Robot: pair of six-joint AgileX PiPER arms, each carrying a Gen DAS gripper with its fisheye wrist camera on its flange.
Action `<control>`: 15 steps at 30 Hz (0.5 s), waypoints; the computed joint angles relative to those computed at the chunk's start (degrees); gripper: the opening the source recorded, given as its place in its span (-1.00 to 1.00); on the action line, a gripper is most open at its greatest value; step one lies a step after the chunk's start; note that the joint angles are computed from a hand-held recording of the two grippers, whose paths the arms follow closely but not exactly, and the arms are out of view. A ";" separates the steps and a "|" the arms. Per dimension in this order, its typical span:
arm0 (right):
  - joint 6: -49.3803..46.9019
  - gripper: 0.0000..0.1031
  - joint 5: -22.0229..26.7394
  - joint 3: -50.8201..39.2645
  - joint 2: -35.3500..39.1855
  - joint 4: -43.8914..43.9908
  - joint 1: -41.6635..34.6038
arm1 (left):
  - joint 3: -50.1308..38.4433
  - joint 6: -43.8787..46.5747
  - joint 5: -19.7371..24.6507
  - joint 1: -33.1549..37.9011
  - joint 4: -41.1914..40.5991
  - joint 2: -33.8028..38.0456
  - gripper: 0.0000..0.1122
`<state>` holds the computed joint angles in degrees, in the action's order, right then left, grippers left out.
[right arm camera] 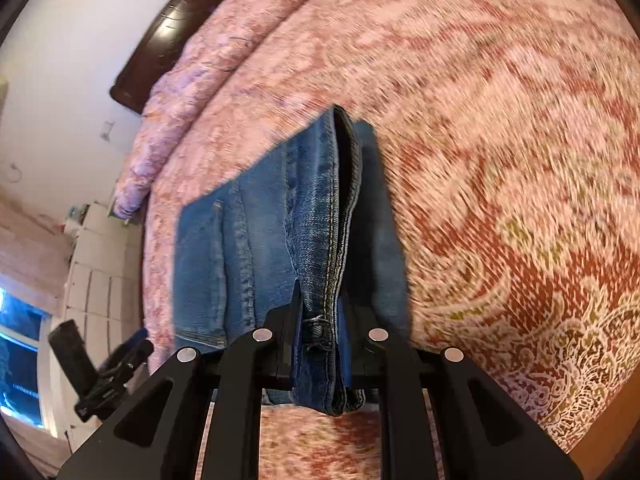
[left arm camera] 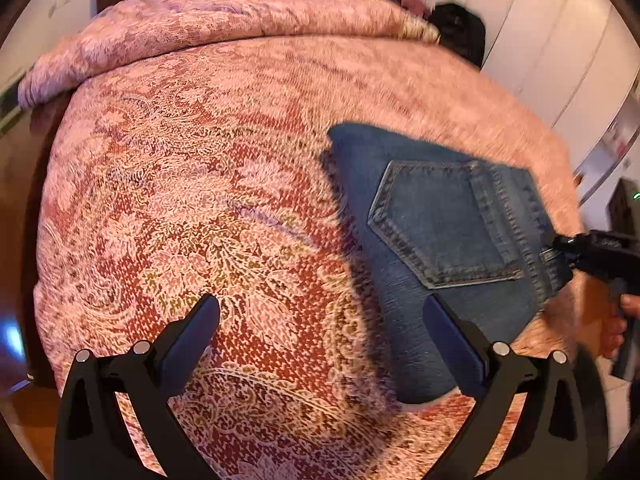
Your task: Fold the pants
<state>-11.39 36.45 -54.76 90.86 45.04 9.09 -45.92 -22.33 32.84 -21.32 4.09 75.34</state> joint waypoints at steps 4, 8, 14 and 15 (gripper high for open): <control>-4.58 -0.73 -2.81 2.98 3.46 7.36 -0.78 | -6.52 -10.39 5.94 -3.84 5.26 4.85 0.81; -5.42 -0.73 -2.81 3.00 3.39 7.29 -0.89 | -12.58 -17.50 7.39 -7.74 8.56 7.66 0.81; -4.89 -0.73 -2.64 2.60 3.67 6.49 -0.91 | -21.44 -18.68 7.16 -12.82 5.59 12.86 0.81; -4.89 -0.73 -2.69 2.47 3.87 6.66 -0.83 | -21.98 -19.12 6.83 -13.65 5.67 13.76 0.81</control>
<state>-16.28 33.76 -52.28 94.73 51.71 8.25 -67.90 -41.45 39.67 -34.98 9.77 89.10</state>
